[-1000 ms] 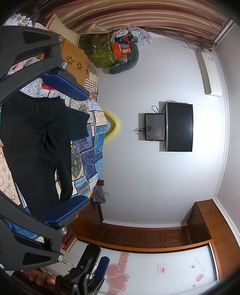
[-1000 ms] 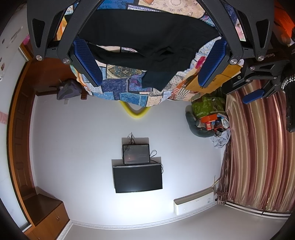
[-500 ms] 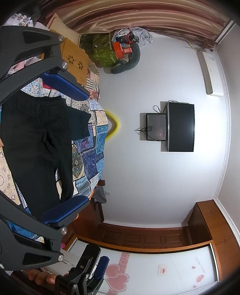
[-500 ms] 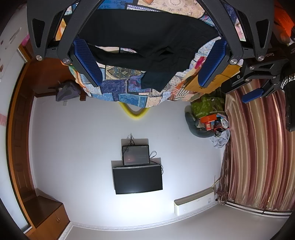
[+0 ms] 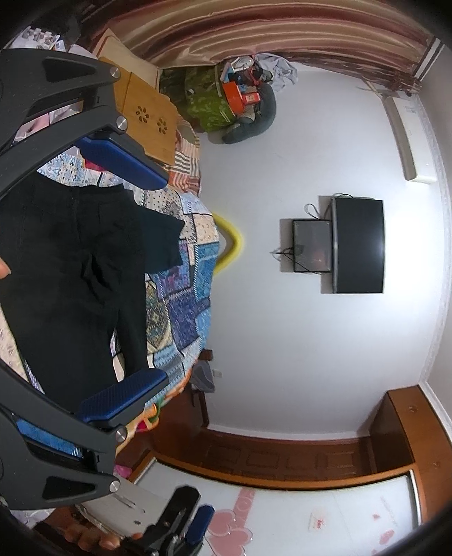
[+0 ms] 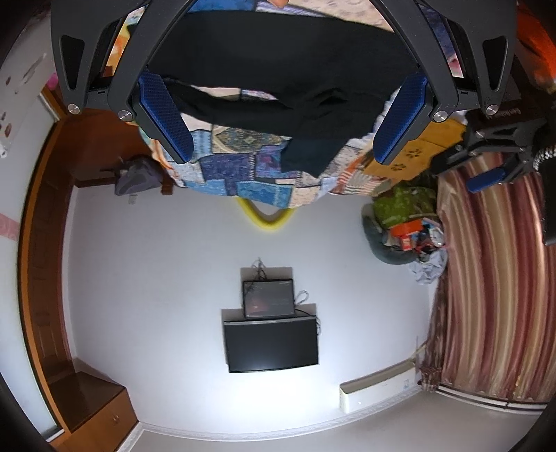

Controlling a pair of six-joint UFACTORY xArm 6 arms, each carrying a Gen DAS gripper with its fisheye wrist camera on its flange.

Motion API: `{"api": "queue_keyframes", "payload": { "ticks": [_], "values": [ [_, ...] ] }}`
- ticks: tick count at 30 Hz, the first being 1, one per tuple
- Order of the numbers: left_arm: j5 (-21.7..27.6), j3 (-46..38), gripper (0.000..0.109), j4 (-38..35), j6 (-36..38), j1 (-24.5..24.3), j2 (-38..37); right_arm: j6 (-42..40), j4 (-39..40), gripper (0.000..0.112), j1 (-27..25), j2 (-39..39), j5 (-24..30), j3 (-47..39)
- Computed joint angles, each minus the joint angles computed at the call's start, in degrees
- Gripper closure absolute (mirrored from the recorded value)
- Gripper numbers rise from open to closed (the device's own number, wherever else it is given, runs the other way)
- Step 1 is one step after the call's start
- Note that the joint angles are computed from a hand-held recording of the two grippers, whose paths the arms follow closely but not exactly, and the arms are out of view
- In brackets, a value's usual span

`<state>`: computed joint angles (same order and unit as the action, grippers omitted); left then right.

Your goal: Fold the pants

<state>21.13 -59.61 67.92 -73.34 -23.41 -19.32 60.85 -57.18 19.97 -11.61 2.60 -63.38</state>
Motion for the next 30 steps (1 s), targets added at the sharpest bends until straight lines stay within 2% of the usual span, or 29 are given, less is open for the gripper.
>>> {"api": "queue_keyframes", "payload": {
  "ticks": [4,8,10,13,15,18,21,24,26,28,30],
  "values": [
    [-1.08,-4.3,0.006,-6.26,7.13,3.02,5.97,-9.02,8.62,0.009,-1.78,3.37,1.39,-1.35],
    [0.61,-10.93,0.006,-10.87,13.79,5.93,13.5,-11.74,9.23,0.009,-4.81,6.95,3.91,-4.12],
    [1.15,-14.88,0.006,-15.62,18.89,7.49,18.03,-15.13,11.9,0.009,-6.45,9.59,5.34,-6.29],
    [1.33,-20.46,0.006,-23.0,26.94,10.24,24.77,-27.64,25.72,0.01,-8.26,14.01,6.59,-9.3],
    [2.15,-23.92,0.006,-24.87,29.29,11.58,28.73,-32.31,30.88,0.01,-9.38,17.82,8.75,-13.05],
    [5.61,-30.84,0.006,-26.71,31.76,13.33,35.84,-33.51,30.92,0.01,-11.09,23.26,11.67,-18.27],
    [9.43,-39.52,0.006,-33.11,37.34,15.16,44.38,-34.48,31.53,0.01,-12.17,28.42,15.07,-23.51],
    [14.54,-48.9,0.006,-43.7,47.53,16.81,53.21,-39.83,38.85,0.01,-12.93,35.38,20.44,-30.82],
    [17.83,-54.12,0.006,-45.08,49.06,17.55,58.2,-43.66,43.66,0.01,-13.35,40.17,24.31,-36.14],
    [21.91,-60.69,0.01,-46.87,50.26,18.14,64.0,-46.09,46.41,0.01,-13.96,45.68,28.56,-42.72],
    [27.09,-68.83,0.02,-50.23,51.95,18.74,70.45,-47.66,48.18,0.011,-14.08,50.02,31.95,-47.92]
  ]
}}
